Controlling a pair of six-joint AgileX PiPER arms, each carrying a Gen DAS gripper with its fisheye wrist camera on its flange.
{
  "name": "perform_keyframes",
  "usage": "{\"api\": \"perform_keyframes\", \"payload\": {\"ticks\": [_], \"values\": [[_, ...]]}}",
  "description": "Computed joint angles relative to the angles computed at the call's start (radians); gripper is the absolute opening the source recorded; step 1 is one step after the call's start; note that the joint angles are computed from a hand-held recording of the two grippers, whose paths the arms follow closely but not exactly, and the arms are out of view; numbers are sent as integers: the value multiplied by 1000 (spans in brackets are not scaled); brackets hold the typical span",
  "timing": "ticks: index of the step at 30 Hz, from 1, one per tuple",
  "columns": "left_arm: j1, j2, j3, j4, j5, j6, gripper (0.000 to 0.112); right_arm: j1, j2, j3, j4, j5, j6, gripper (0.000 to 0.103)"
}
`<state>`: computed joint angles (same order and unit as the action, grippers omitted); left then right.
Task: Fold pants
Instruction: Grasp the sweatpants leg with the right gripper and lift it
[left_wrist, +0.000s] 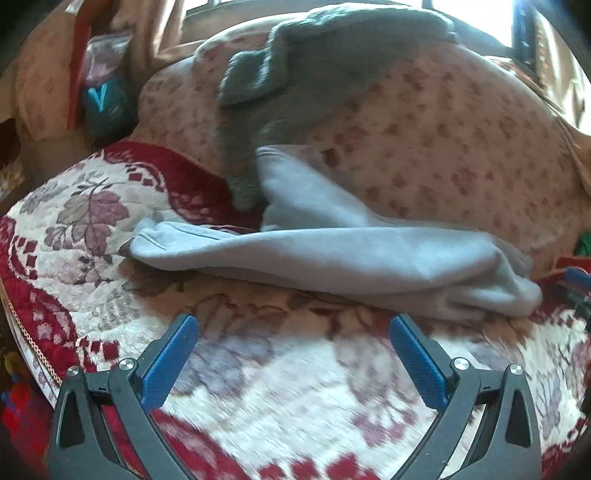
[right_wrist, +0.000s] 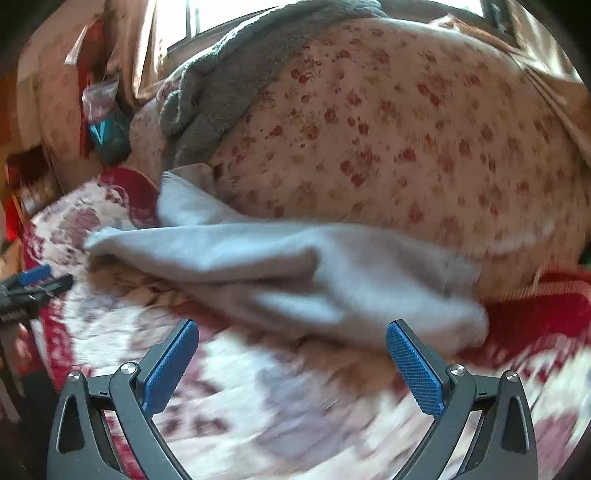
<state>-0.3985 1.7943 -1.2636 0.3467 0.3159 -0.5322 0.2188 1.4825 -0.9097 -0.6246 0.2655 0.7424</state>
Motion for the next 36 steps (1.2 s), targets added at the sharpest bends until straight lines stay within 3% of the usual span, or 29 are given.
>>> {"api": "perform_keyframes", "payload": {"ticks": [3,7,13,17,19,22,24,26,27,29,33,35,36], "values": [[43,76,-87,-82,24,86,103,-85,109,-129,168,-7,-300,103],[95,179,-216,-225,59,217,103,-165,270,-335,386,57,-700,103],[158,306,-383,-522,125,445,103,-274,508,-662,739,247,-1261,101],[183,392,-499,-643,181,507,103,-303,629,-842,840,393,-1427,101],[191,427,-547,-696,208,534,103,-312,700,-955,874,506,-1483,101],[188,484,-629,-695,246,513,103,-311,773,-1061,888,597,-1528,97],[184,513,-675,-675,263,487,103,-309,844,-1176,896,696,-1528,89],[181,539,-714,-668,271,477,103,-293,912,-1287,845,772,-1492,68],[181,550,-729,-667,273,476,103,-285,944,-1333,830,809,-1479,62],[184,577,-769,-677,286,479,103,-271,939,-1312,805,794,-1471,35],[207,625,-827,-788,317,544,99,-248,801,-1047,766,620,-1464,15],[210,633,-840,-805,342,565,70,-237,721,-913,752,530,-1460,11],[212,630,-836,-814,354,580,65,-234,667,-836,757,493,-1449,11]]}}
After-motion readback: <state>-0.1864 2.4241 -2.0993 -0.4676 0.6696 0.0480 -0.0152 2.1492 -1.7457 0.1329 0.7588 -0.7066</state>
